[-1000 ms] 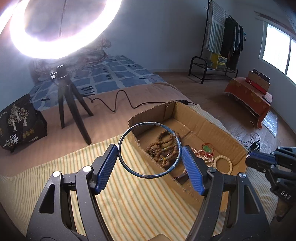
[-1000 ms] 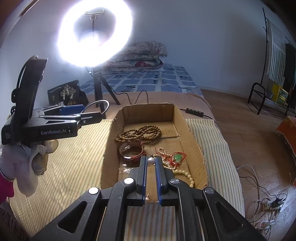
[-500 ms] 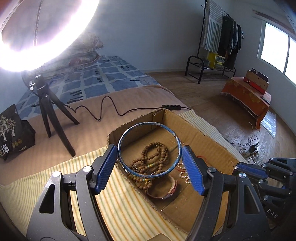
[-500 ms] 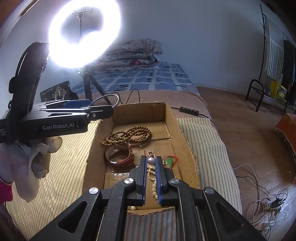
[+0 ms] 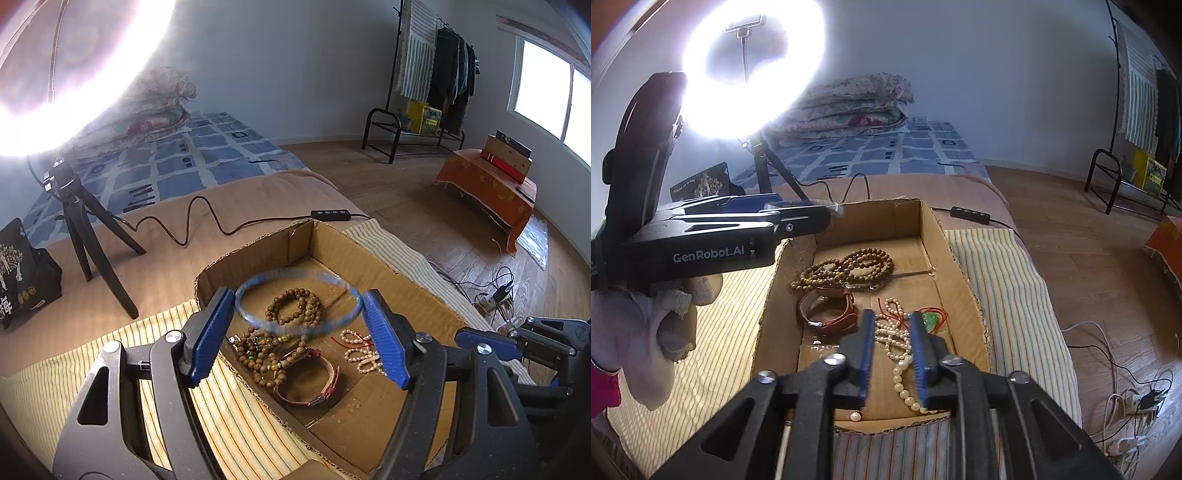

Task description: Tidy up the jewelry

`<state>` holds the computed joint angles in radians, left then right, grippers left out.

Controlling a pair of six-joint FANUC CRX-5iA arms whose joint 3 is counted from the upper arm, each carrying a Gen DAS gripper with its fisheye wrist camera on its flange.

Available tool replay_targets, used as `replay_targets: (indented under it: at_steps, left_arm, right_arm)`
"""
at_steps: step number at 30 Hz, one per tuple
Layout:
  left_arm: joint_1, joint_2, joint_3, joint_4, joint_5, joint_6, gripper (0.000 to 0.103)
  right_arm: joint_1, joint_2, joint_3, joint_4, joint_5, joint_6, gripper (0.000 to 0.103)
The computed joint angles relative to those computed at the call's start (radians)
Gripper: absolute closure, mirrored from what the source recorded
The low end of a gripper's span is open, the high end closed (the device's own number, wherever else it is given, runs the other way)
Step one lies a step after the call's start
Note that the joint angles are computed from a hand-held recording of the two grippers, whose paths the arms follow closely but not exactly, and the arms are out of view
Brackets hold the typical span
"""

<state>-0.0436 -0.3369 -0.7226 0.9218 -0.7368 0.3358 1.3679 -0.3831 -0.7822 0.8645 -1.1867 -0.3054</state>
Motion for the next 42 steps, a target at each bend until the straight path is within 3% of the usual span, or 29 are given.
replay_targets:
  at_steps: [2, 4, 6, 12, 27, 35, 42]
  left_arm:
    - [0.002, 0.003, 0.004, -0.004, -0.005, 0.006, 0.029]
    - [0.003, 0.002, 0.004, -0.003, -0.005, 0.009, 0.029]
    - [0.003, 0.002, 0.007, -0.012, -0.006, 0.017, 0.029]
    - [0.013, -0.002, 0.007, -0.011, -0.011, 0.019, 0.021]
    - [0.049, -0.034, 0.014, -0.015, -0.045, 0.015, 0.021]
    - [0.123, -0.097, 0.02, 0.0, -0.118, -0.013, 0.021]
    - [0.231, -0.169, 0.027, 0.015, -0.227, -0.038, 0.021]
  right_arm:
    - [0.003, 0.005, 0.004, 0.001, -0.007, -0.001, 0.073]
    - [0.006, 0.008, 0.008, -0.001, -0.013, -0.003, 0.059]
    - [0.009, 0.012, 0.008, 0.003, -0.019, -0.012, 0.035]
    - [0.022, 0.028, 0.016, 0.013, -0.049, -0.041, 0.015]
    - [0.059, 0.053, 0.064, 0.011, -0.121, -0.031, 0.012]
    - [0.108, 0.074, 0.127, 0.014, -0.211, -0.014, 0.012]
    - [0.175, 0.109, 0.209, 0.033, -0.319, 0.002, 0.007]
